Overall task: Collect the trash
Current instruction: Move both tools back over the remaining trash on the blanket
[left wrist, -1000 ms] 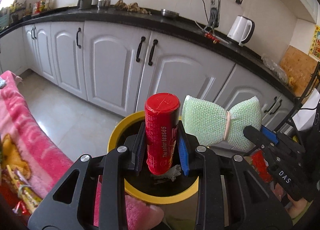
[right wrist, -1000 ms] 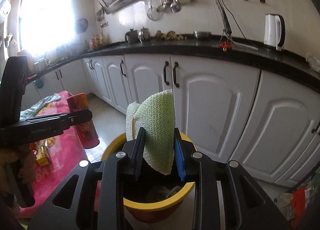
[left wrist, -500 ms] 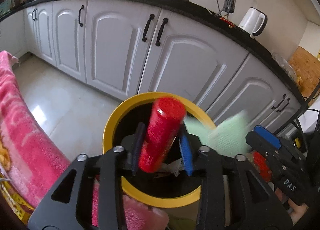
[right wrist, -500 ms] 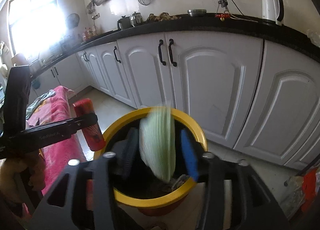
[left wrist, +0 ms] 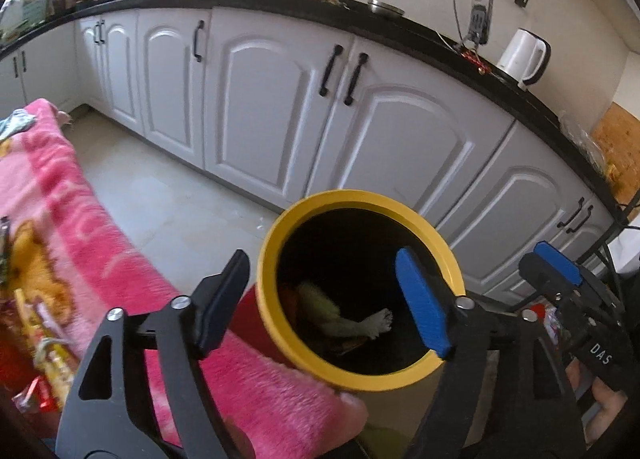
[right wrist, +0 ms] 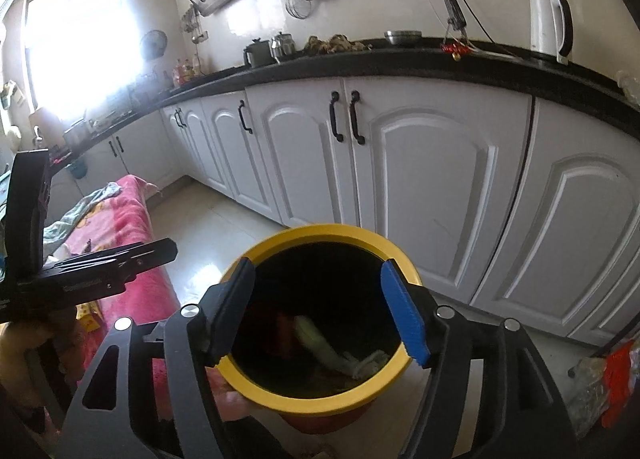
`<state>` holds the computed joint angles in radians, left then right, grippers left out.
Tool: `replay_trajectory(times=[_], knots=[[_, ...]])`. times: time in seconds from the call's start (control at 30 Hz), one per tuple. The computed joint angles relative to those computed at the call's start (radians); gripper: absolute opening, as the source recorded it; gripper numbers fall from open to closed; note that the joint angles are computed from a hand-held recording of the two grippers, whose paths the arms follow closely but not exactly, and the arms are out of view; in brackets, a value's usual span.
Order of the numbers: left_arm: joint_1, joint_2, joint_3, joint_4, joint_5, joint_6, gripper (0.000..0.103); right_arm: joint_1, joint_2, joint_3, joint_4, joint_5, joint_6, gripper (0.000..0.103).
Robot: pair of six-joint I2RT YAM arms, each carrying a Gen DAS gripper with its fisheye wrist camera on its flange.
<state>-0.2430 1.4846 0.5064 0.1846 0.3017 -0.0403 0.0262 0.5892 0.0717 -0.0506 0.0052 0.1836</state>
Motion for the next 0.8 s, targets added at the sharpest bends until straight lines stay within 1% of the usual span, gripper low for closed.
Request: replay_trajectory(times=[0.03,0.1,0.17,0.23,0.37,0.47,0.6,0.7,0.8], knots=[[0.013,-0.021,-0.005,-0.012,0.003,0.004,0.075,0.017,-0.02,0.005,-0.019,0.011,0.008,0.067],[0.045,-0.067,-0.014,-0.045,0.019,0.013,0.077,0.06,-0.058,0.019,-0.059,0.04,0.021,0.07],[0.081,-0.115,-0.024,-0.074,0.036,0.027,0.081,0.122,-0.096,0.033,-0.1,0.083,0.039,0.072],[0.123,-0.17,-0.033,-0.112,0.056,0.041,0.087,0.188,-0.131,0.049,-0.138,0.13,0.058,0.074],[0.203,-0.249,-0.039,-0.179,0.099,0.064,0.09,0.304,-0.172,0.081,-0.193,0.22,0.088,0.076],[0.299,-0.314,-0.046,-0.235,0.162,0.099,0.091,0.397,-0.186,0.109,-0.231,0.286,0.122,0.077],[0.434,-0.375,-0.04,-0.317,0.234,0.164,0.092,0.533,-0.141,0.139,-0.23,0.384,0.163,0.078],[0.535,-0.396,-0.031,-0.372,0.286,0.221,0.092,0.636,-0.067,0.16,-0.195,0.441,0.19,0.078],[0.652,-0.394,-0.018,-0.414,0.335,0.29,0.092,0.75,0.039,0.184,-0.144,0.505,0.223,0.079]])
